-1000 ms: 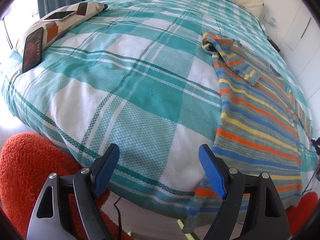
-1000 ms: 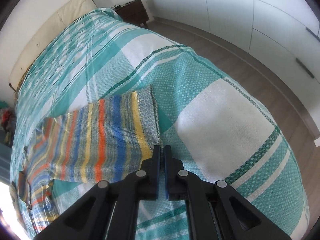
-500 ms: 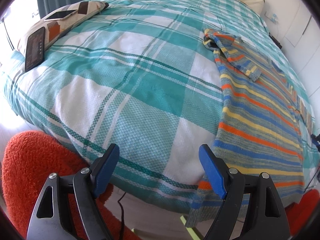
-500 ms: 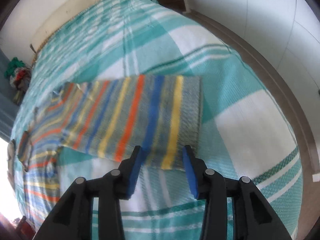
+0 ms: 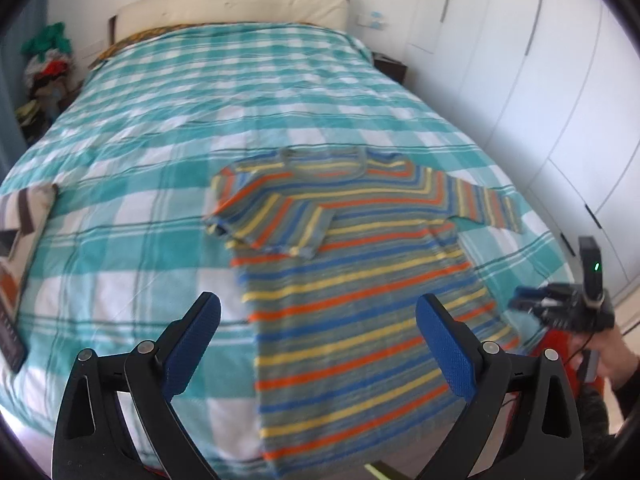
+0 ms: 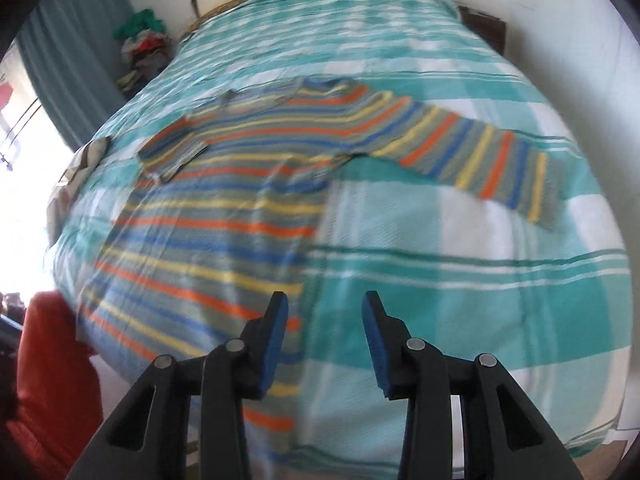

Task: Fold small clothes
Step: 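Grasp the other sleeve cuff with the left gripper and stretch it out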

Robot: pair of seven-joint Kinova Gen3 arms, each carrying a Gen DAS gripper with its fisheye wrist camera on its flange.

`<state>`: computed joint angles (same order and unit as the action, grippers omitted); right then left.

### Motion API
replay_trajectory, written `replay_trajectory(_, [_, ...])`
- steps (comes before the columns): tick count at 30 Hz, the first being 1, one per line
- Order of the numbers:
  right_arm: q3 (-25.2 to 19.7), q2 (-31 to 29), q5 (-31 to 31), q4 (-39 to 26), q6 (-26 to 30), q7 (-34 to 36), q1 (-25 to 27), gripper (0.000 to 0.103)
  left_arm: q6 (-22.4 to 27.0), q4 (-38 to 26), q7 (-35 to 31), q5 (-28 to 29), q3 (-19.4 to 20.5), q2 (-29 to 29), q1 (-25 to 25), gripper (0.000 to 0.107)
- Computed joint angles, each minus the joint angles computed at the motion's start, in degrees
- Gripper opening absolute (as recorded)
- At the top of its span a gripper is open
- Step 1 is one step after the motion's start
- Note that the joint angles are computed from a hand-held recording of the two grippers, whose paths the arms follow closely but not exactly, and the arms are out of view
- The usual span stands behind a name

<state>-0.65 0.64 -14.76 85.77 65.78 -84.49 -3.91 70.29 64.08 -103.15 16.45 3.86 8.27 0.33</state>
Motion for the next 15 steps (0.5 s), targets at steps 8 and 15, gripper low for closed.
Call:
replay_trajectory(8, [-4.9,0.3,11.1,7.0,-4.4,-8.9,-8.7,0.04,-0.2,-12.6,-4.0,-12.5,1.3,18.5,9.3,0.074])
replay_trajectory(15, [-3.3,-0.3,7.2,8.5,-5.8,-7.9,-7.0,0.044,-2.1,-12.2,-7.7,-14.6,1.3,24.3,9.6,0.048])
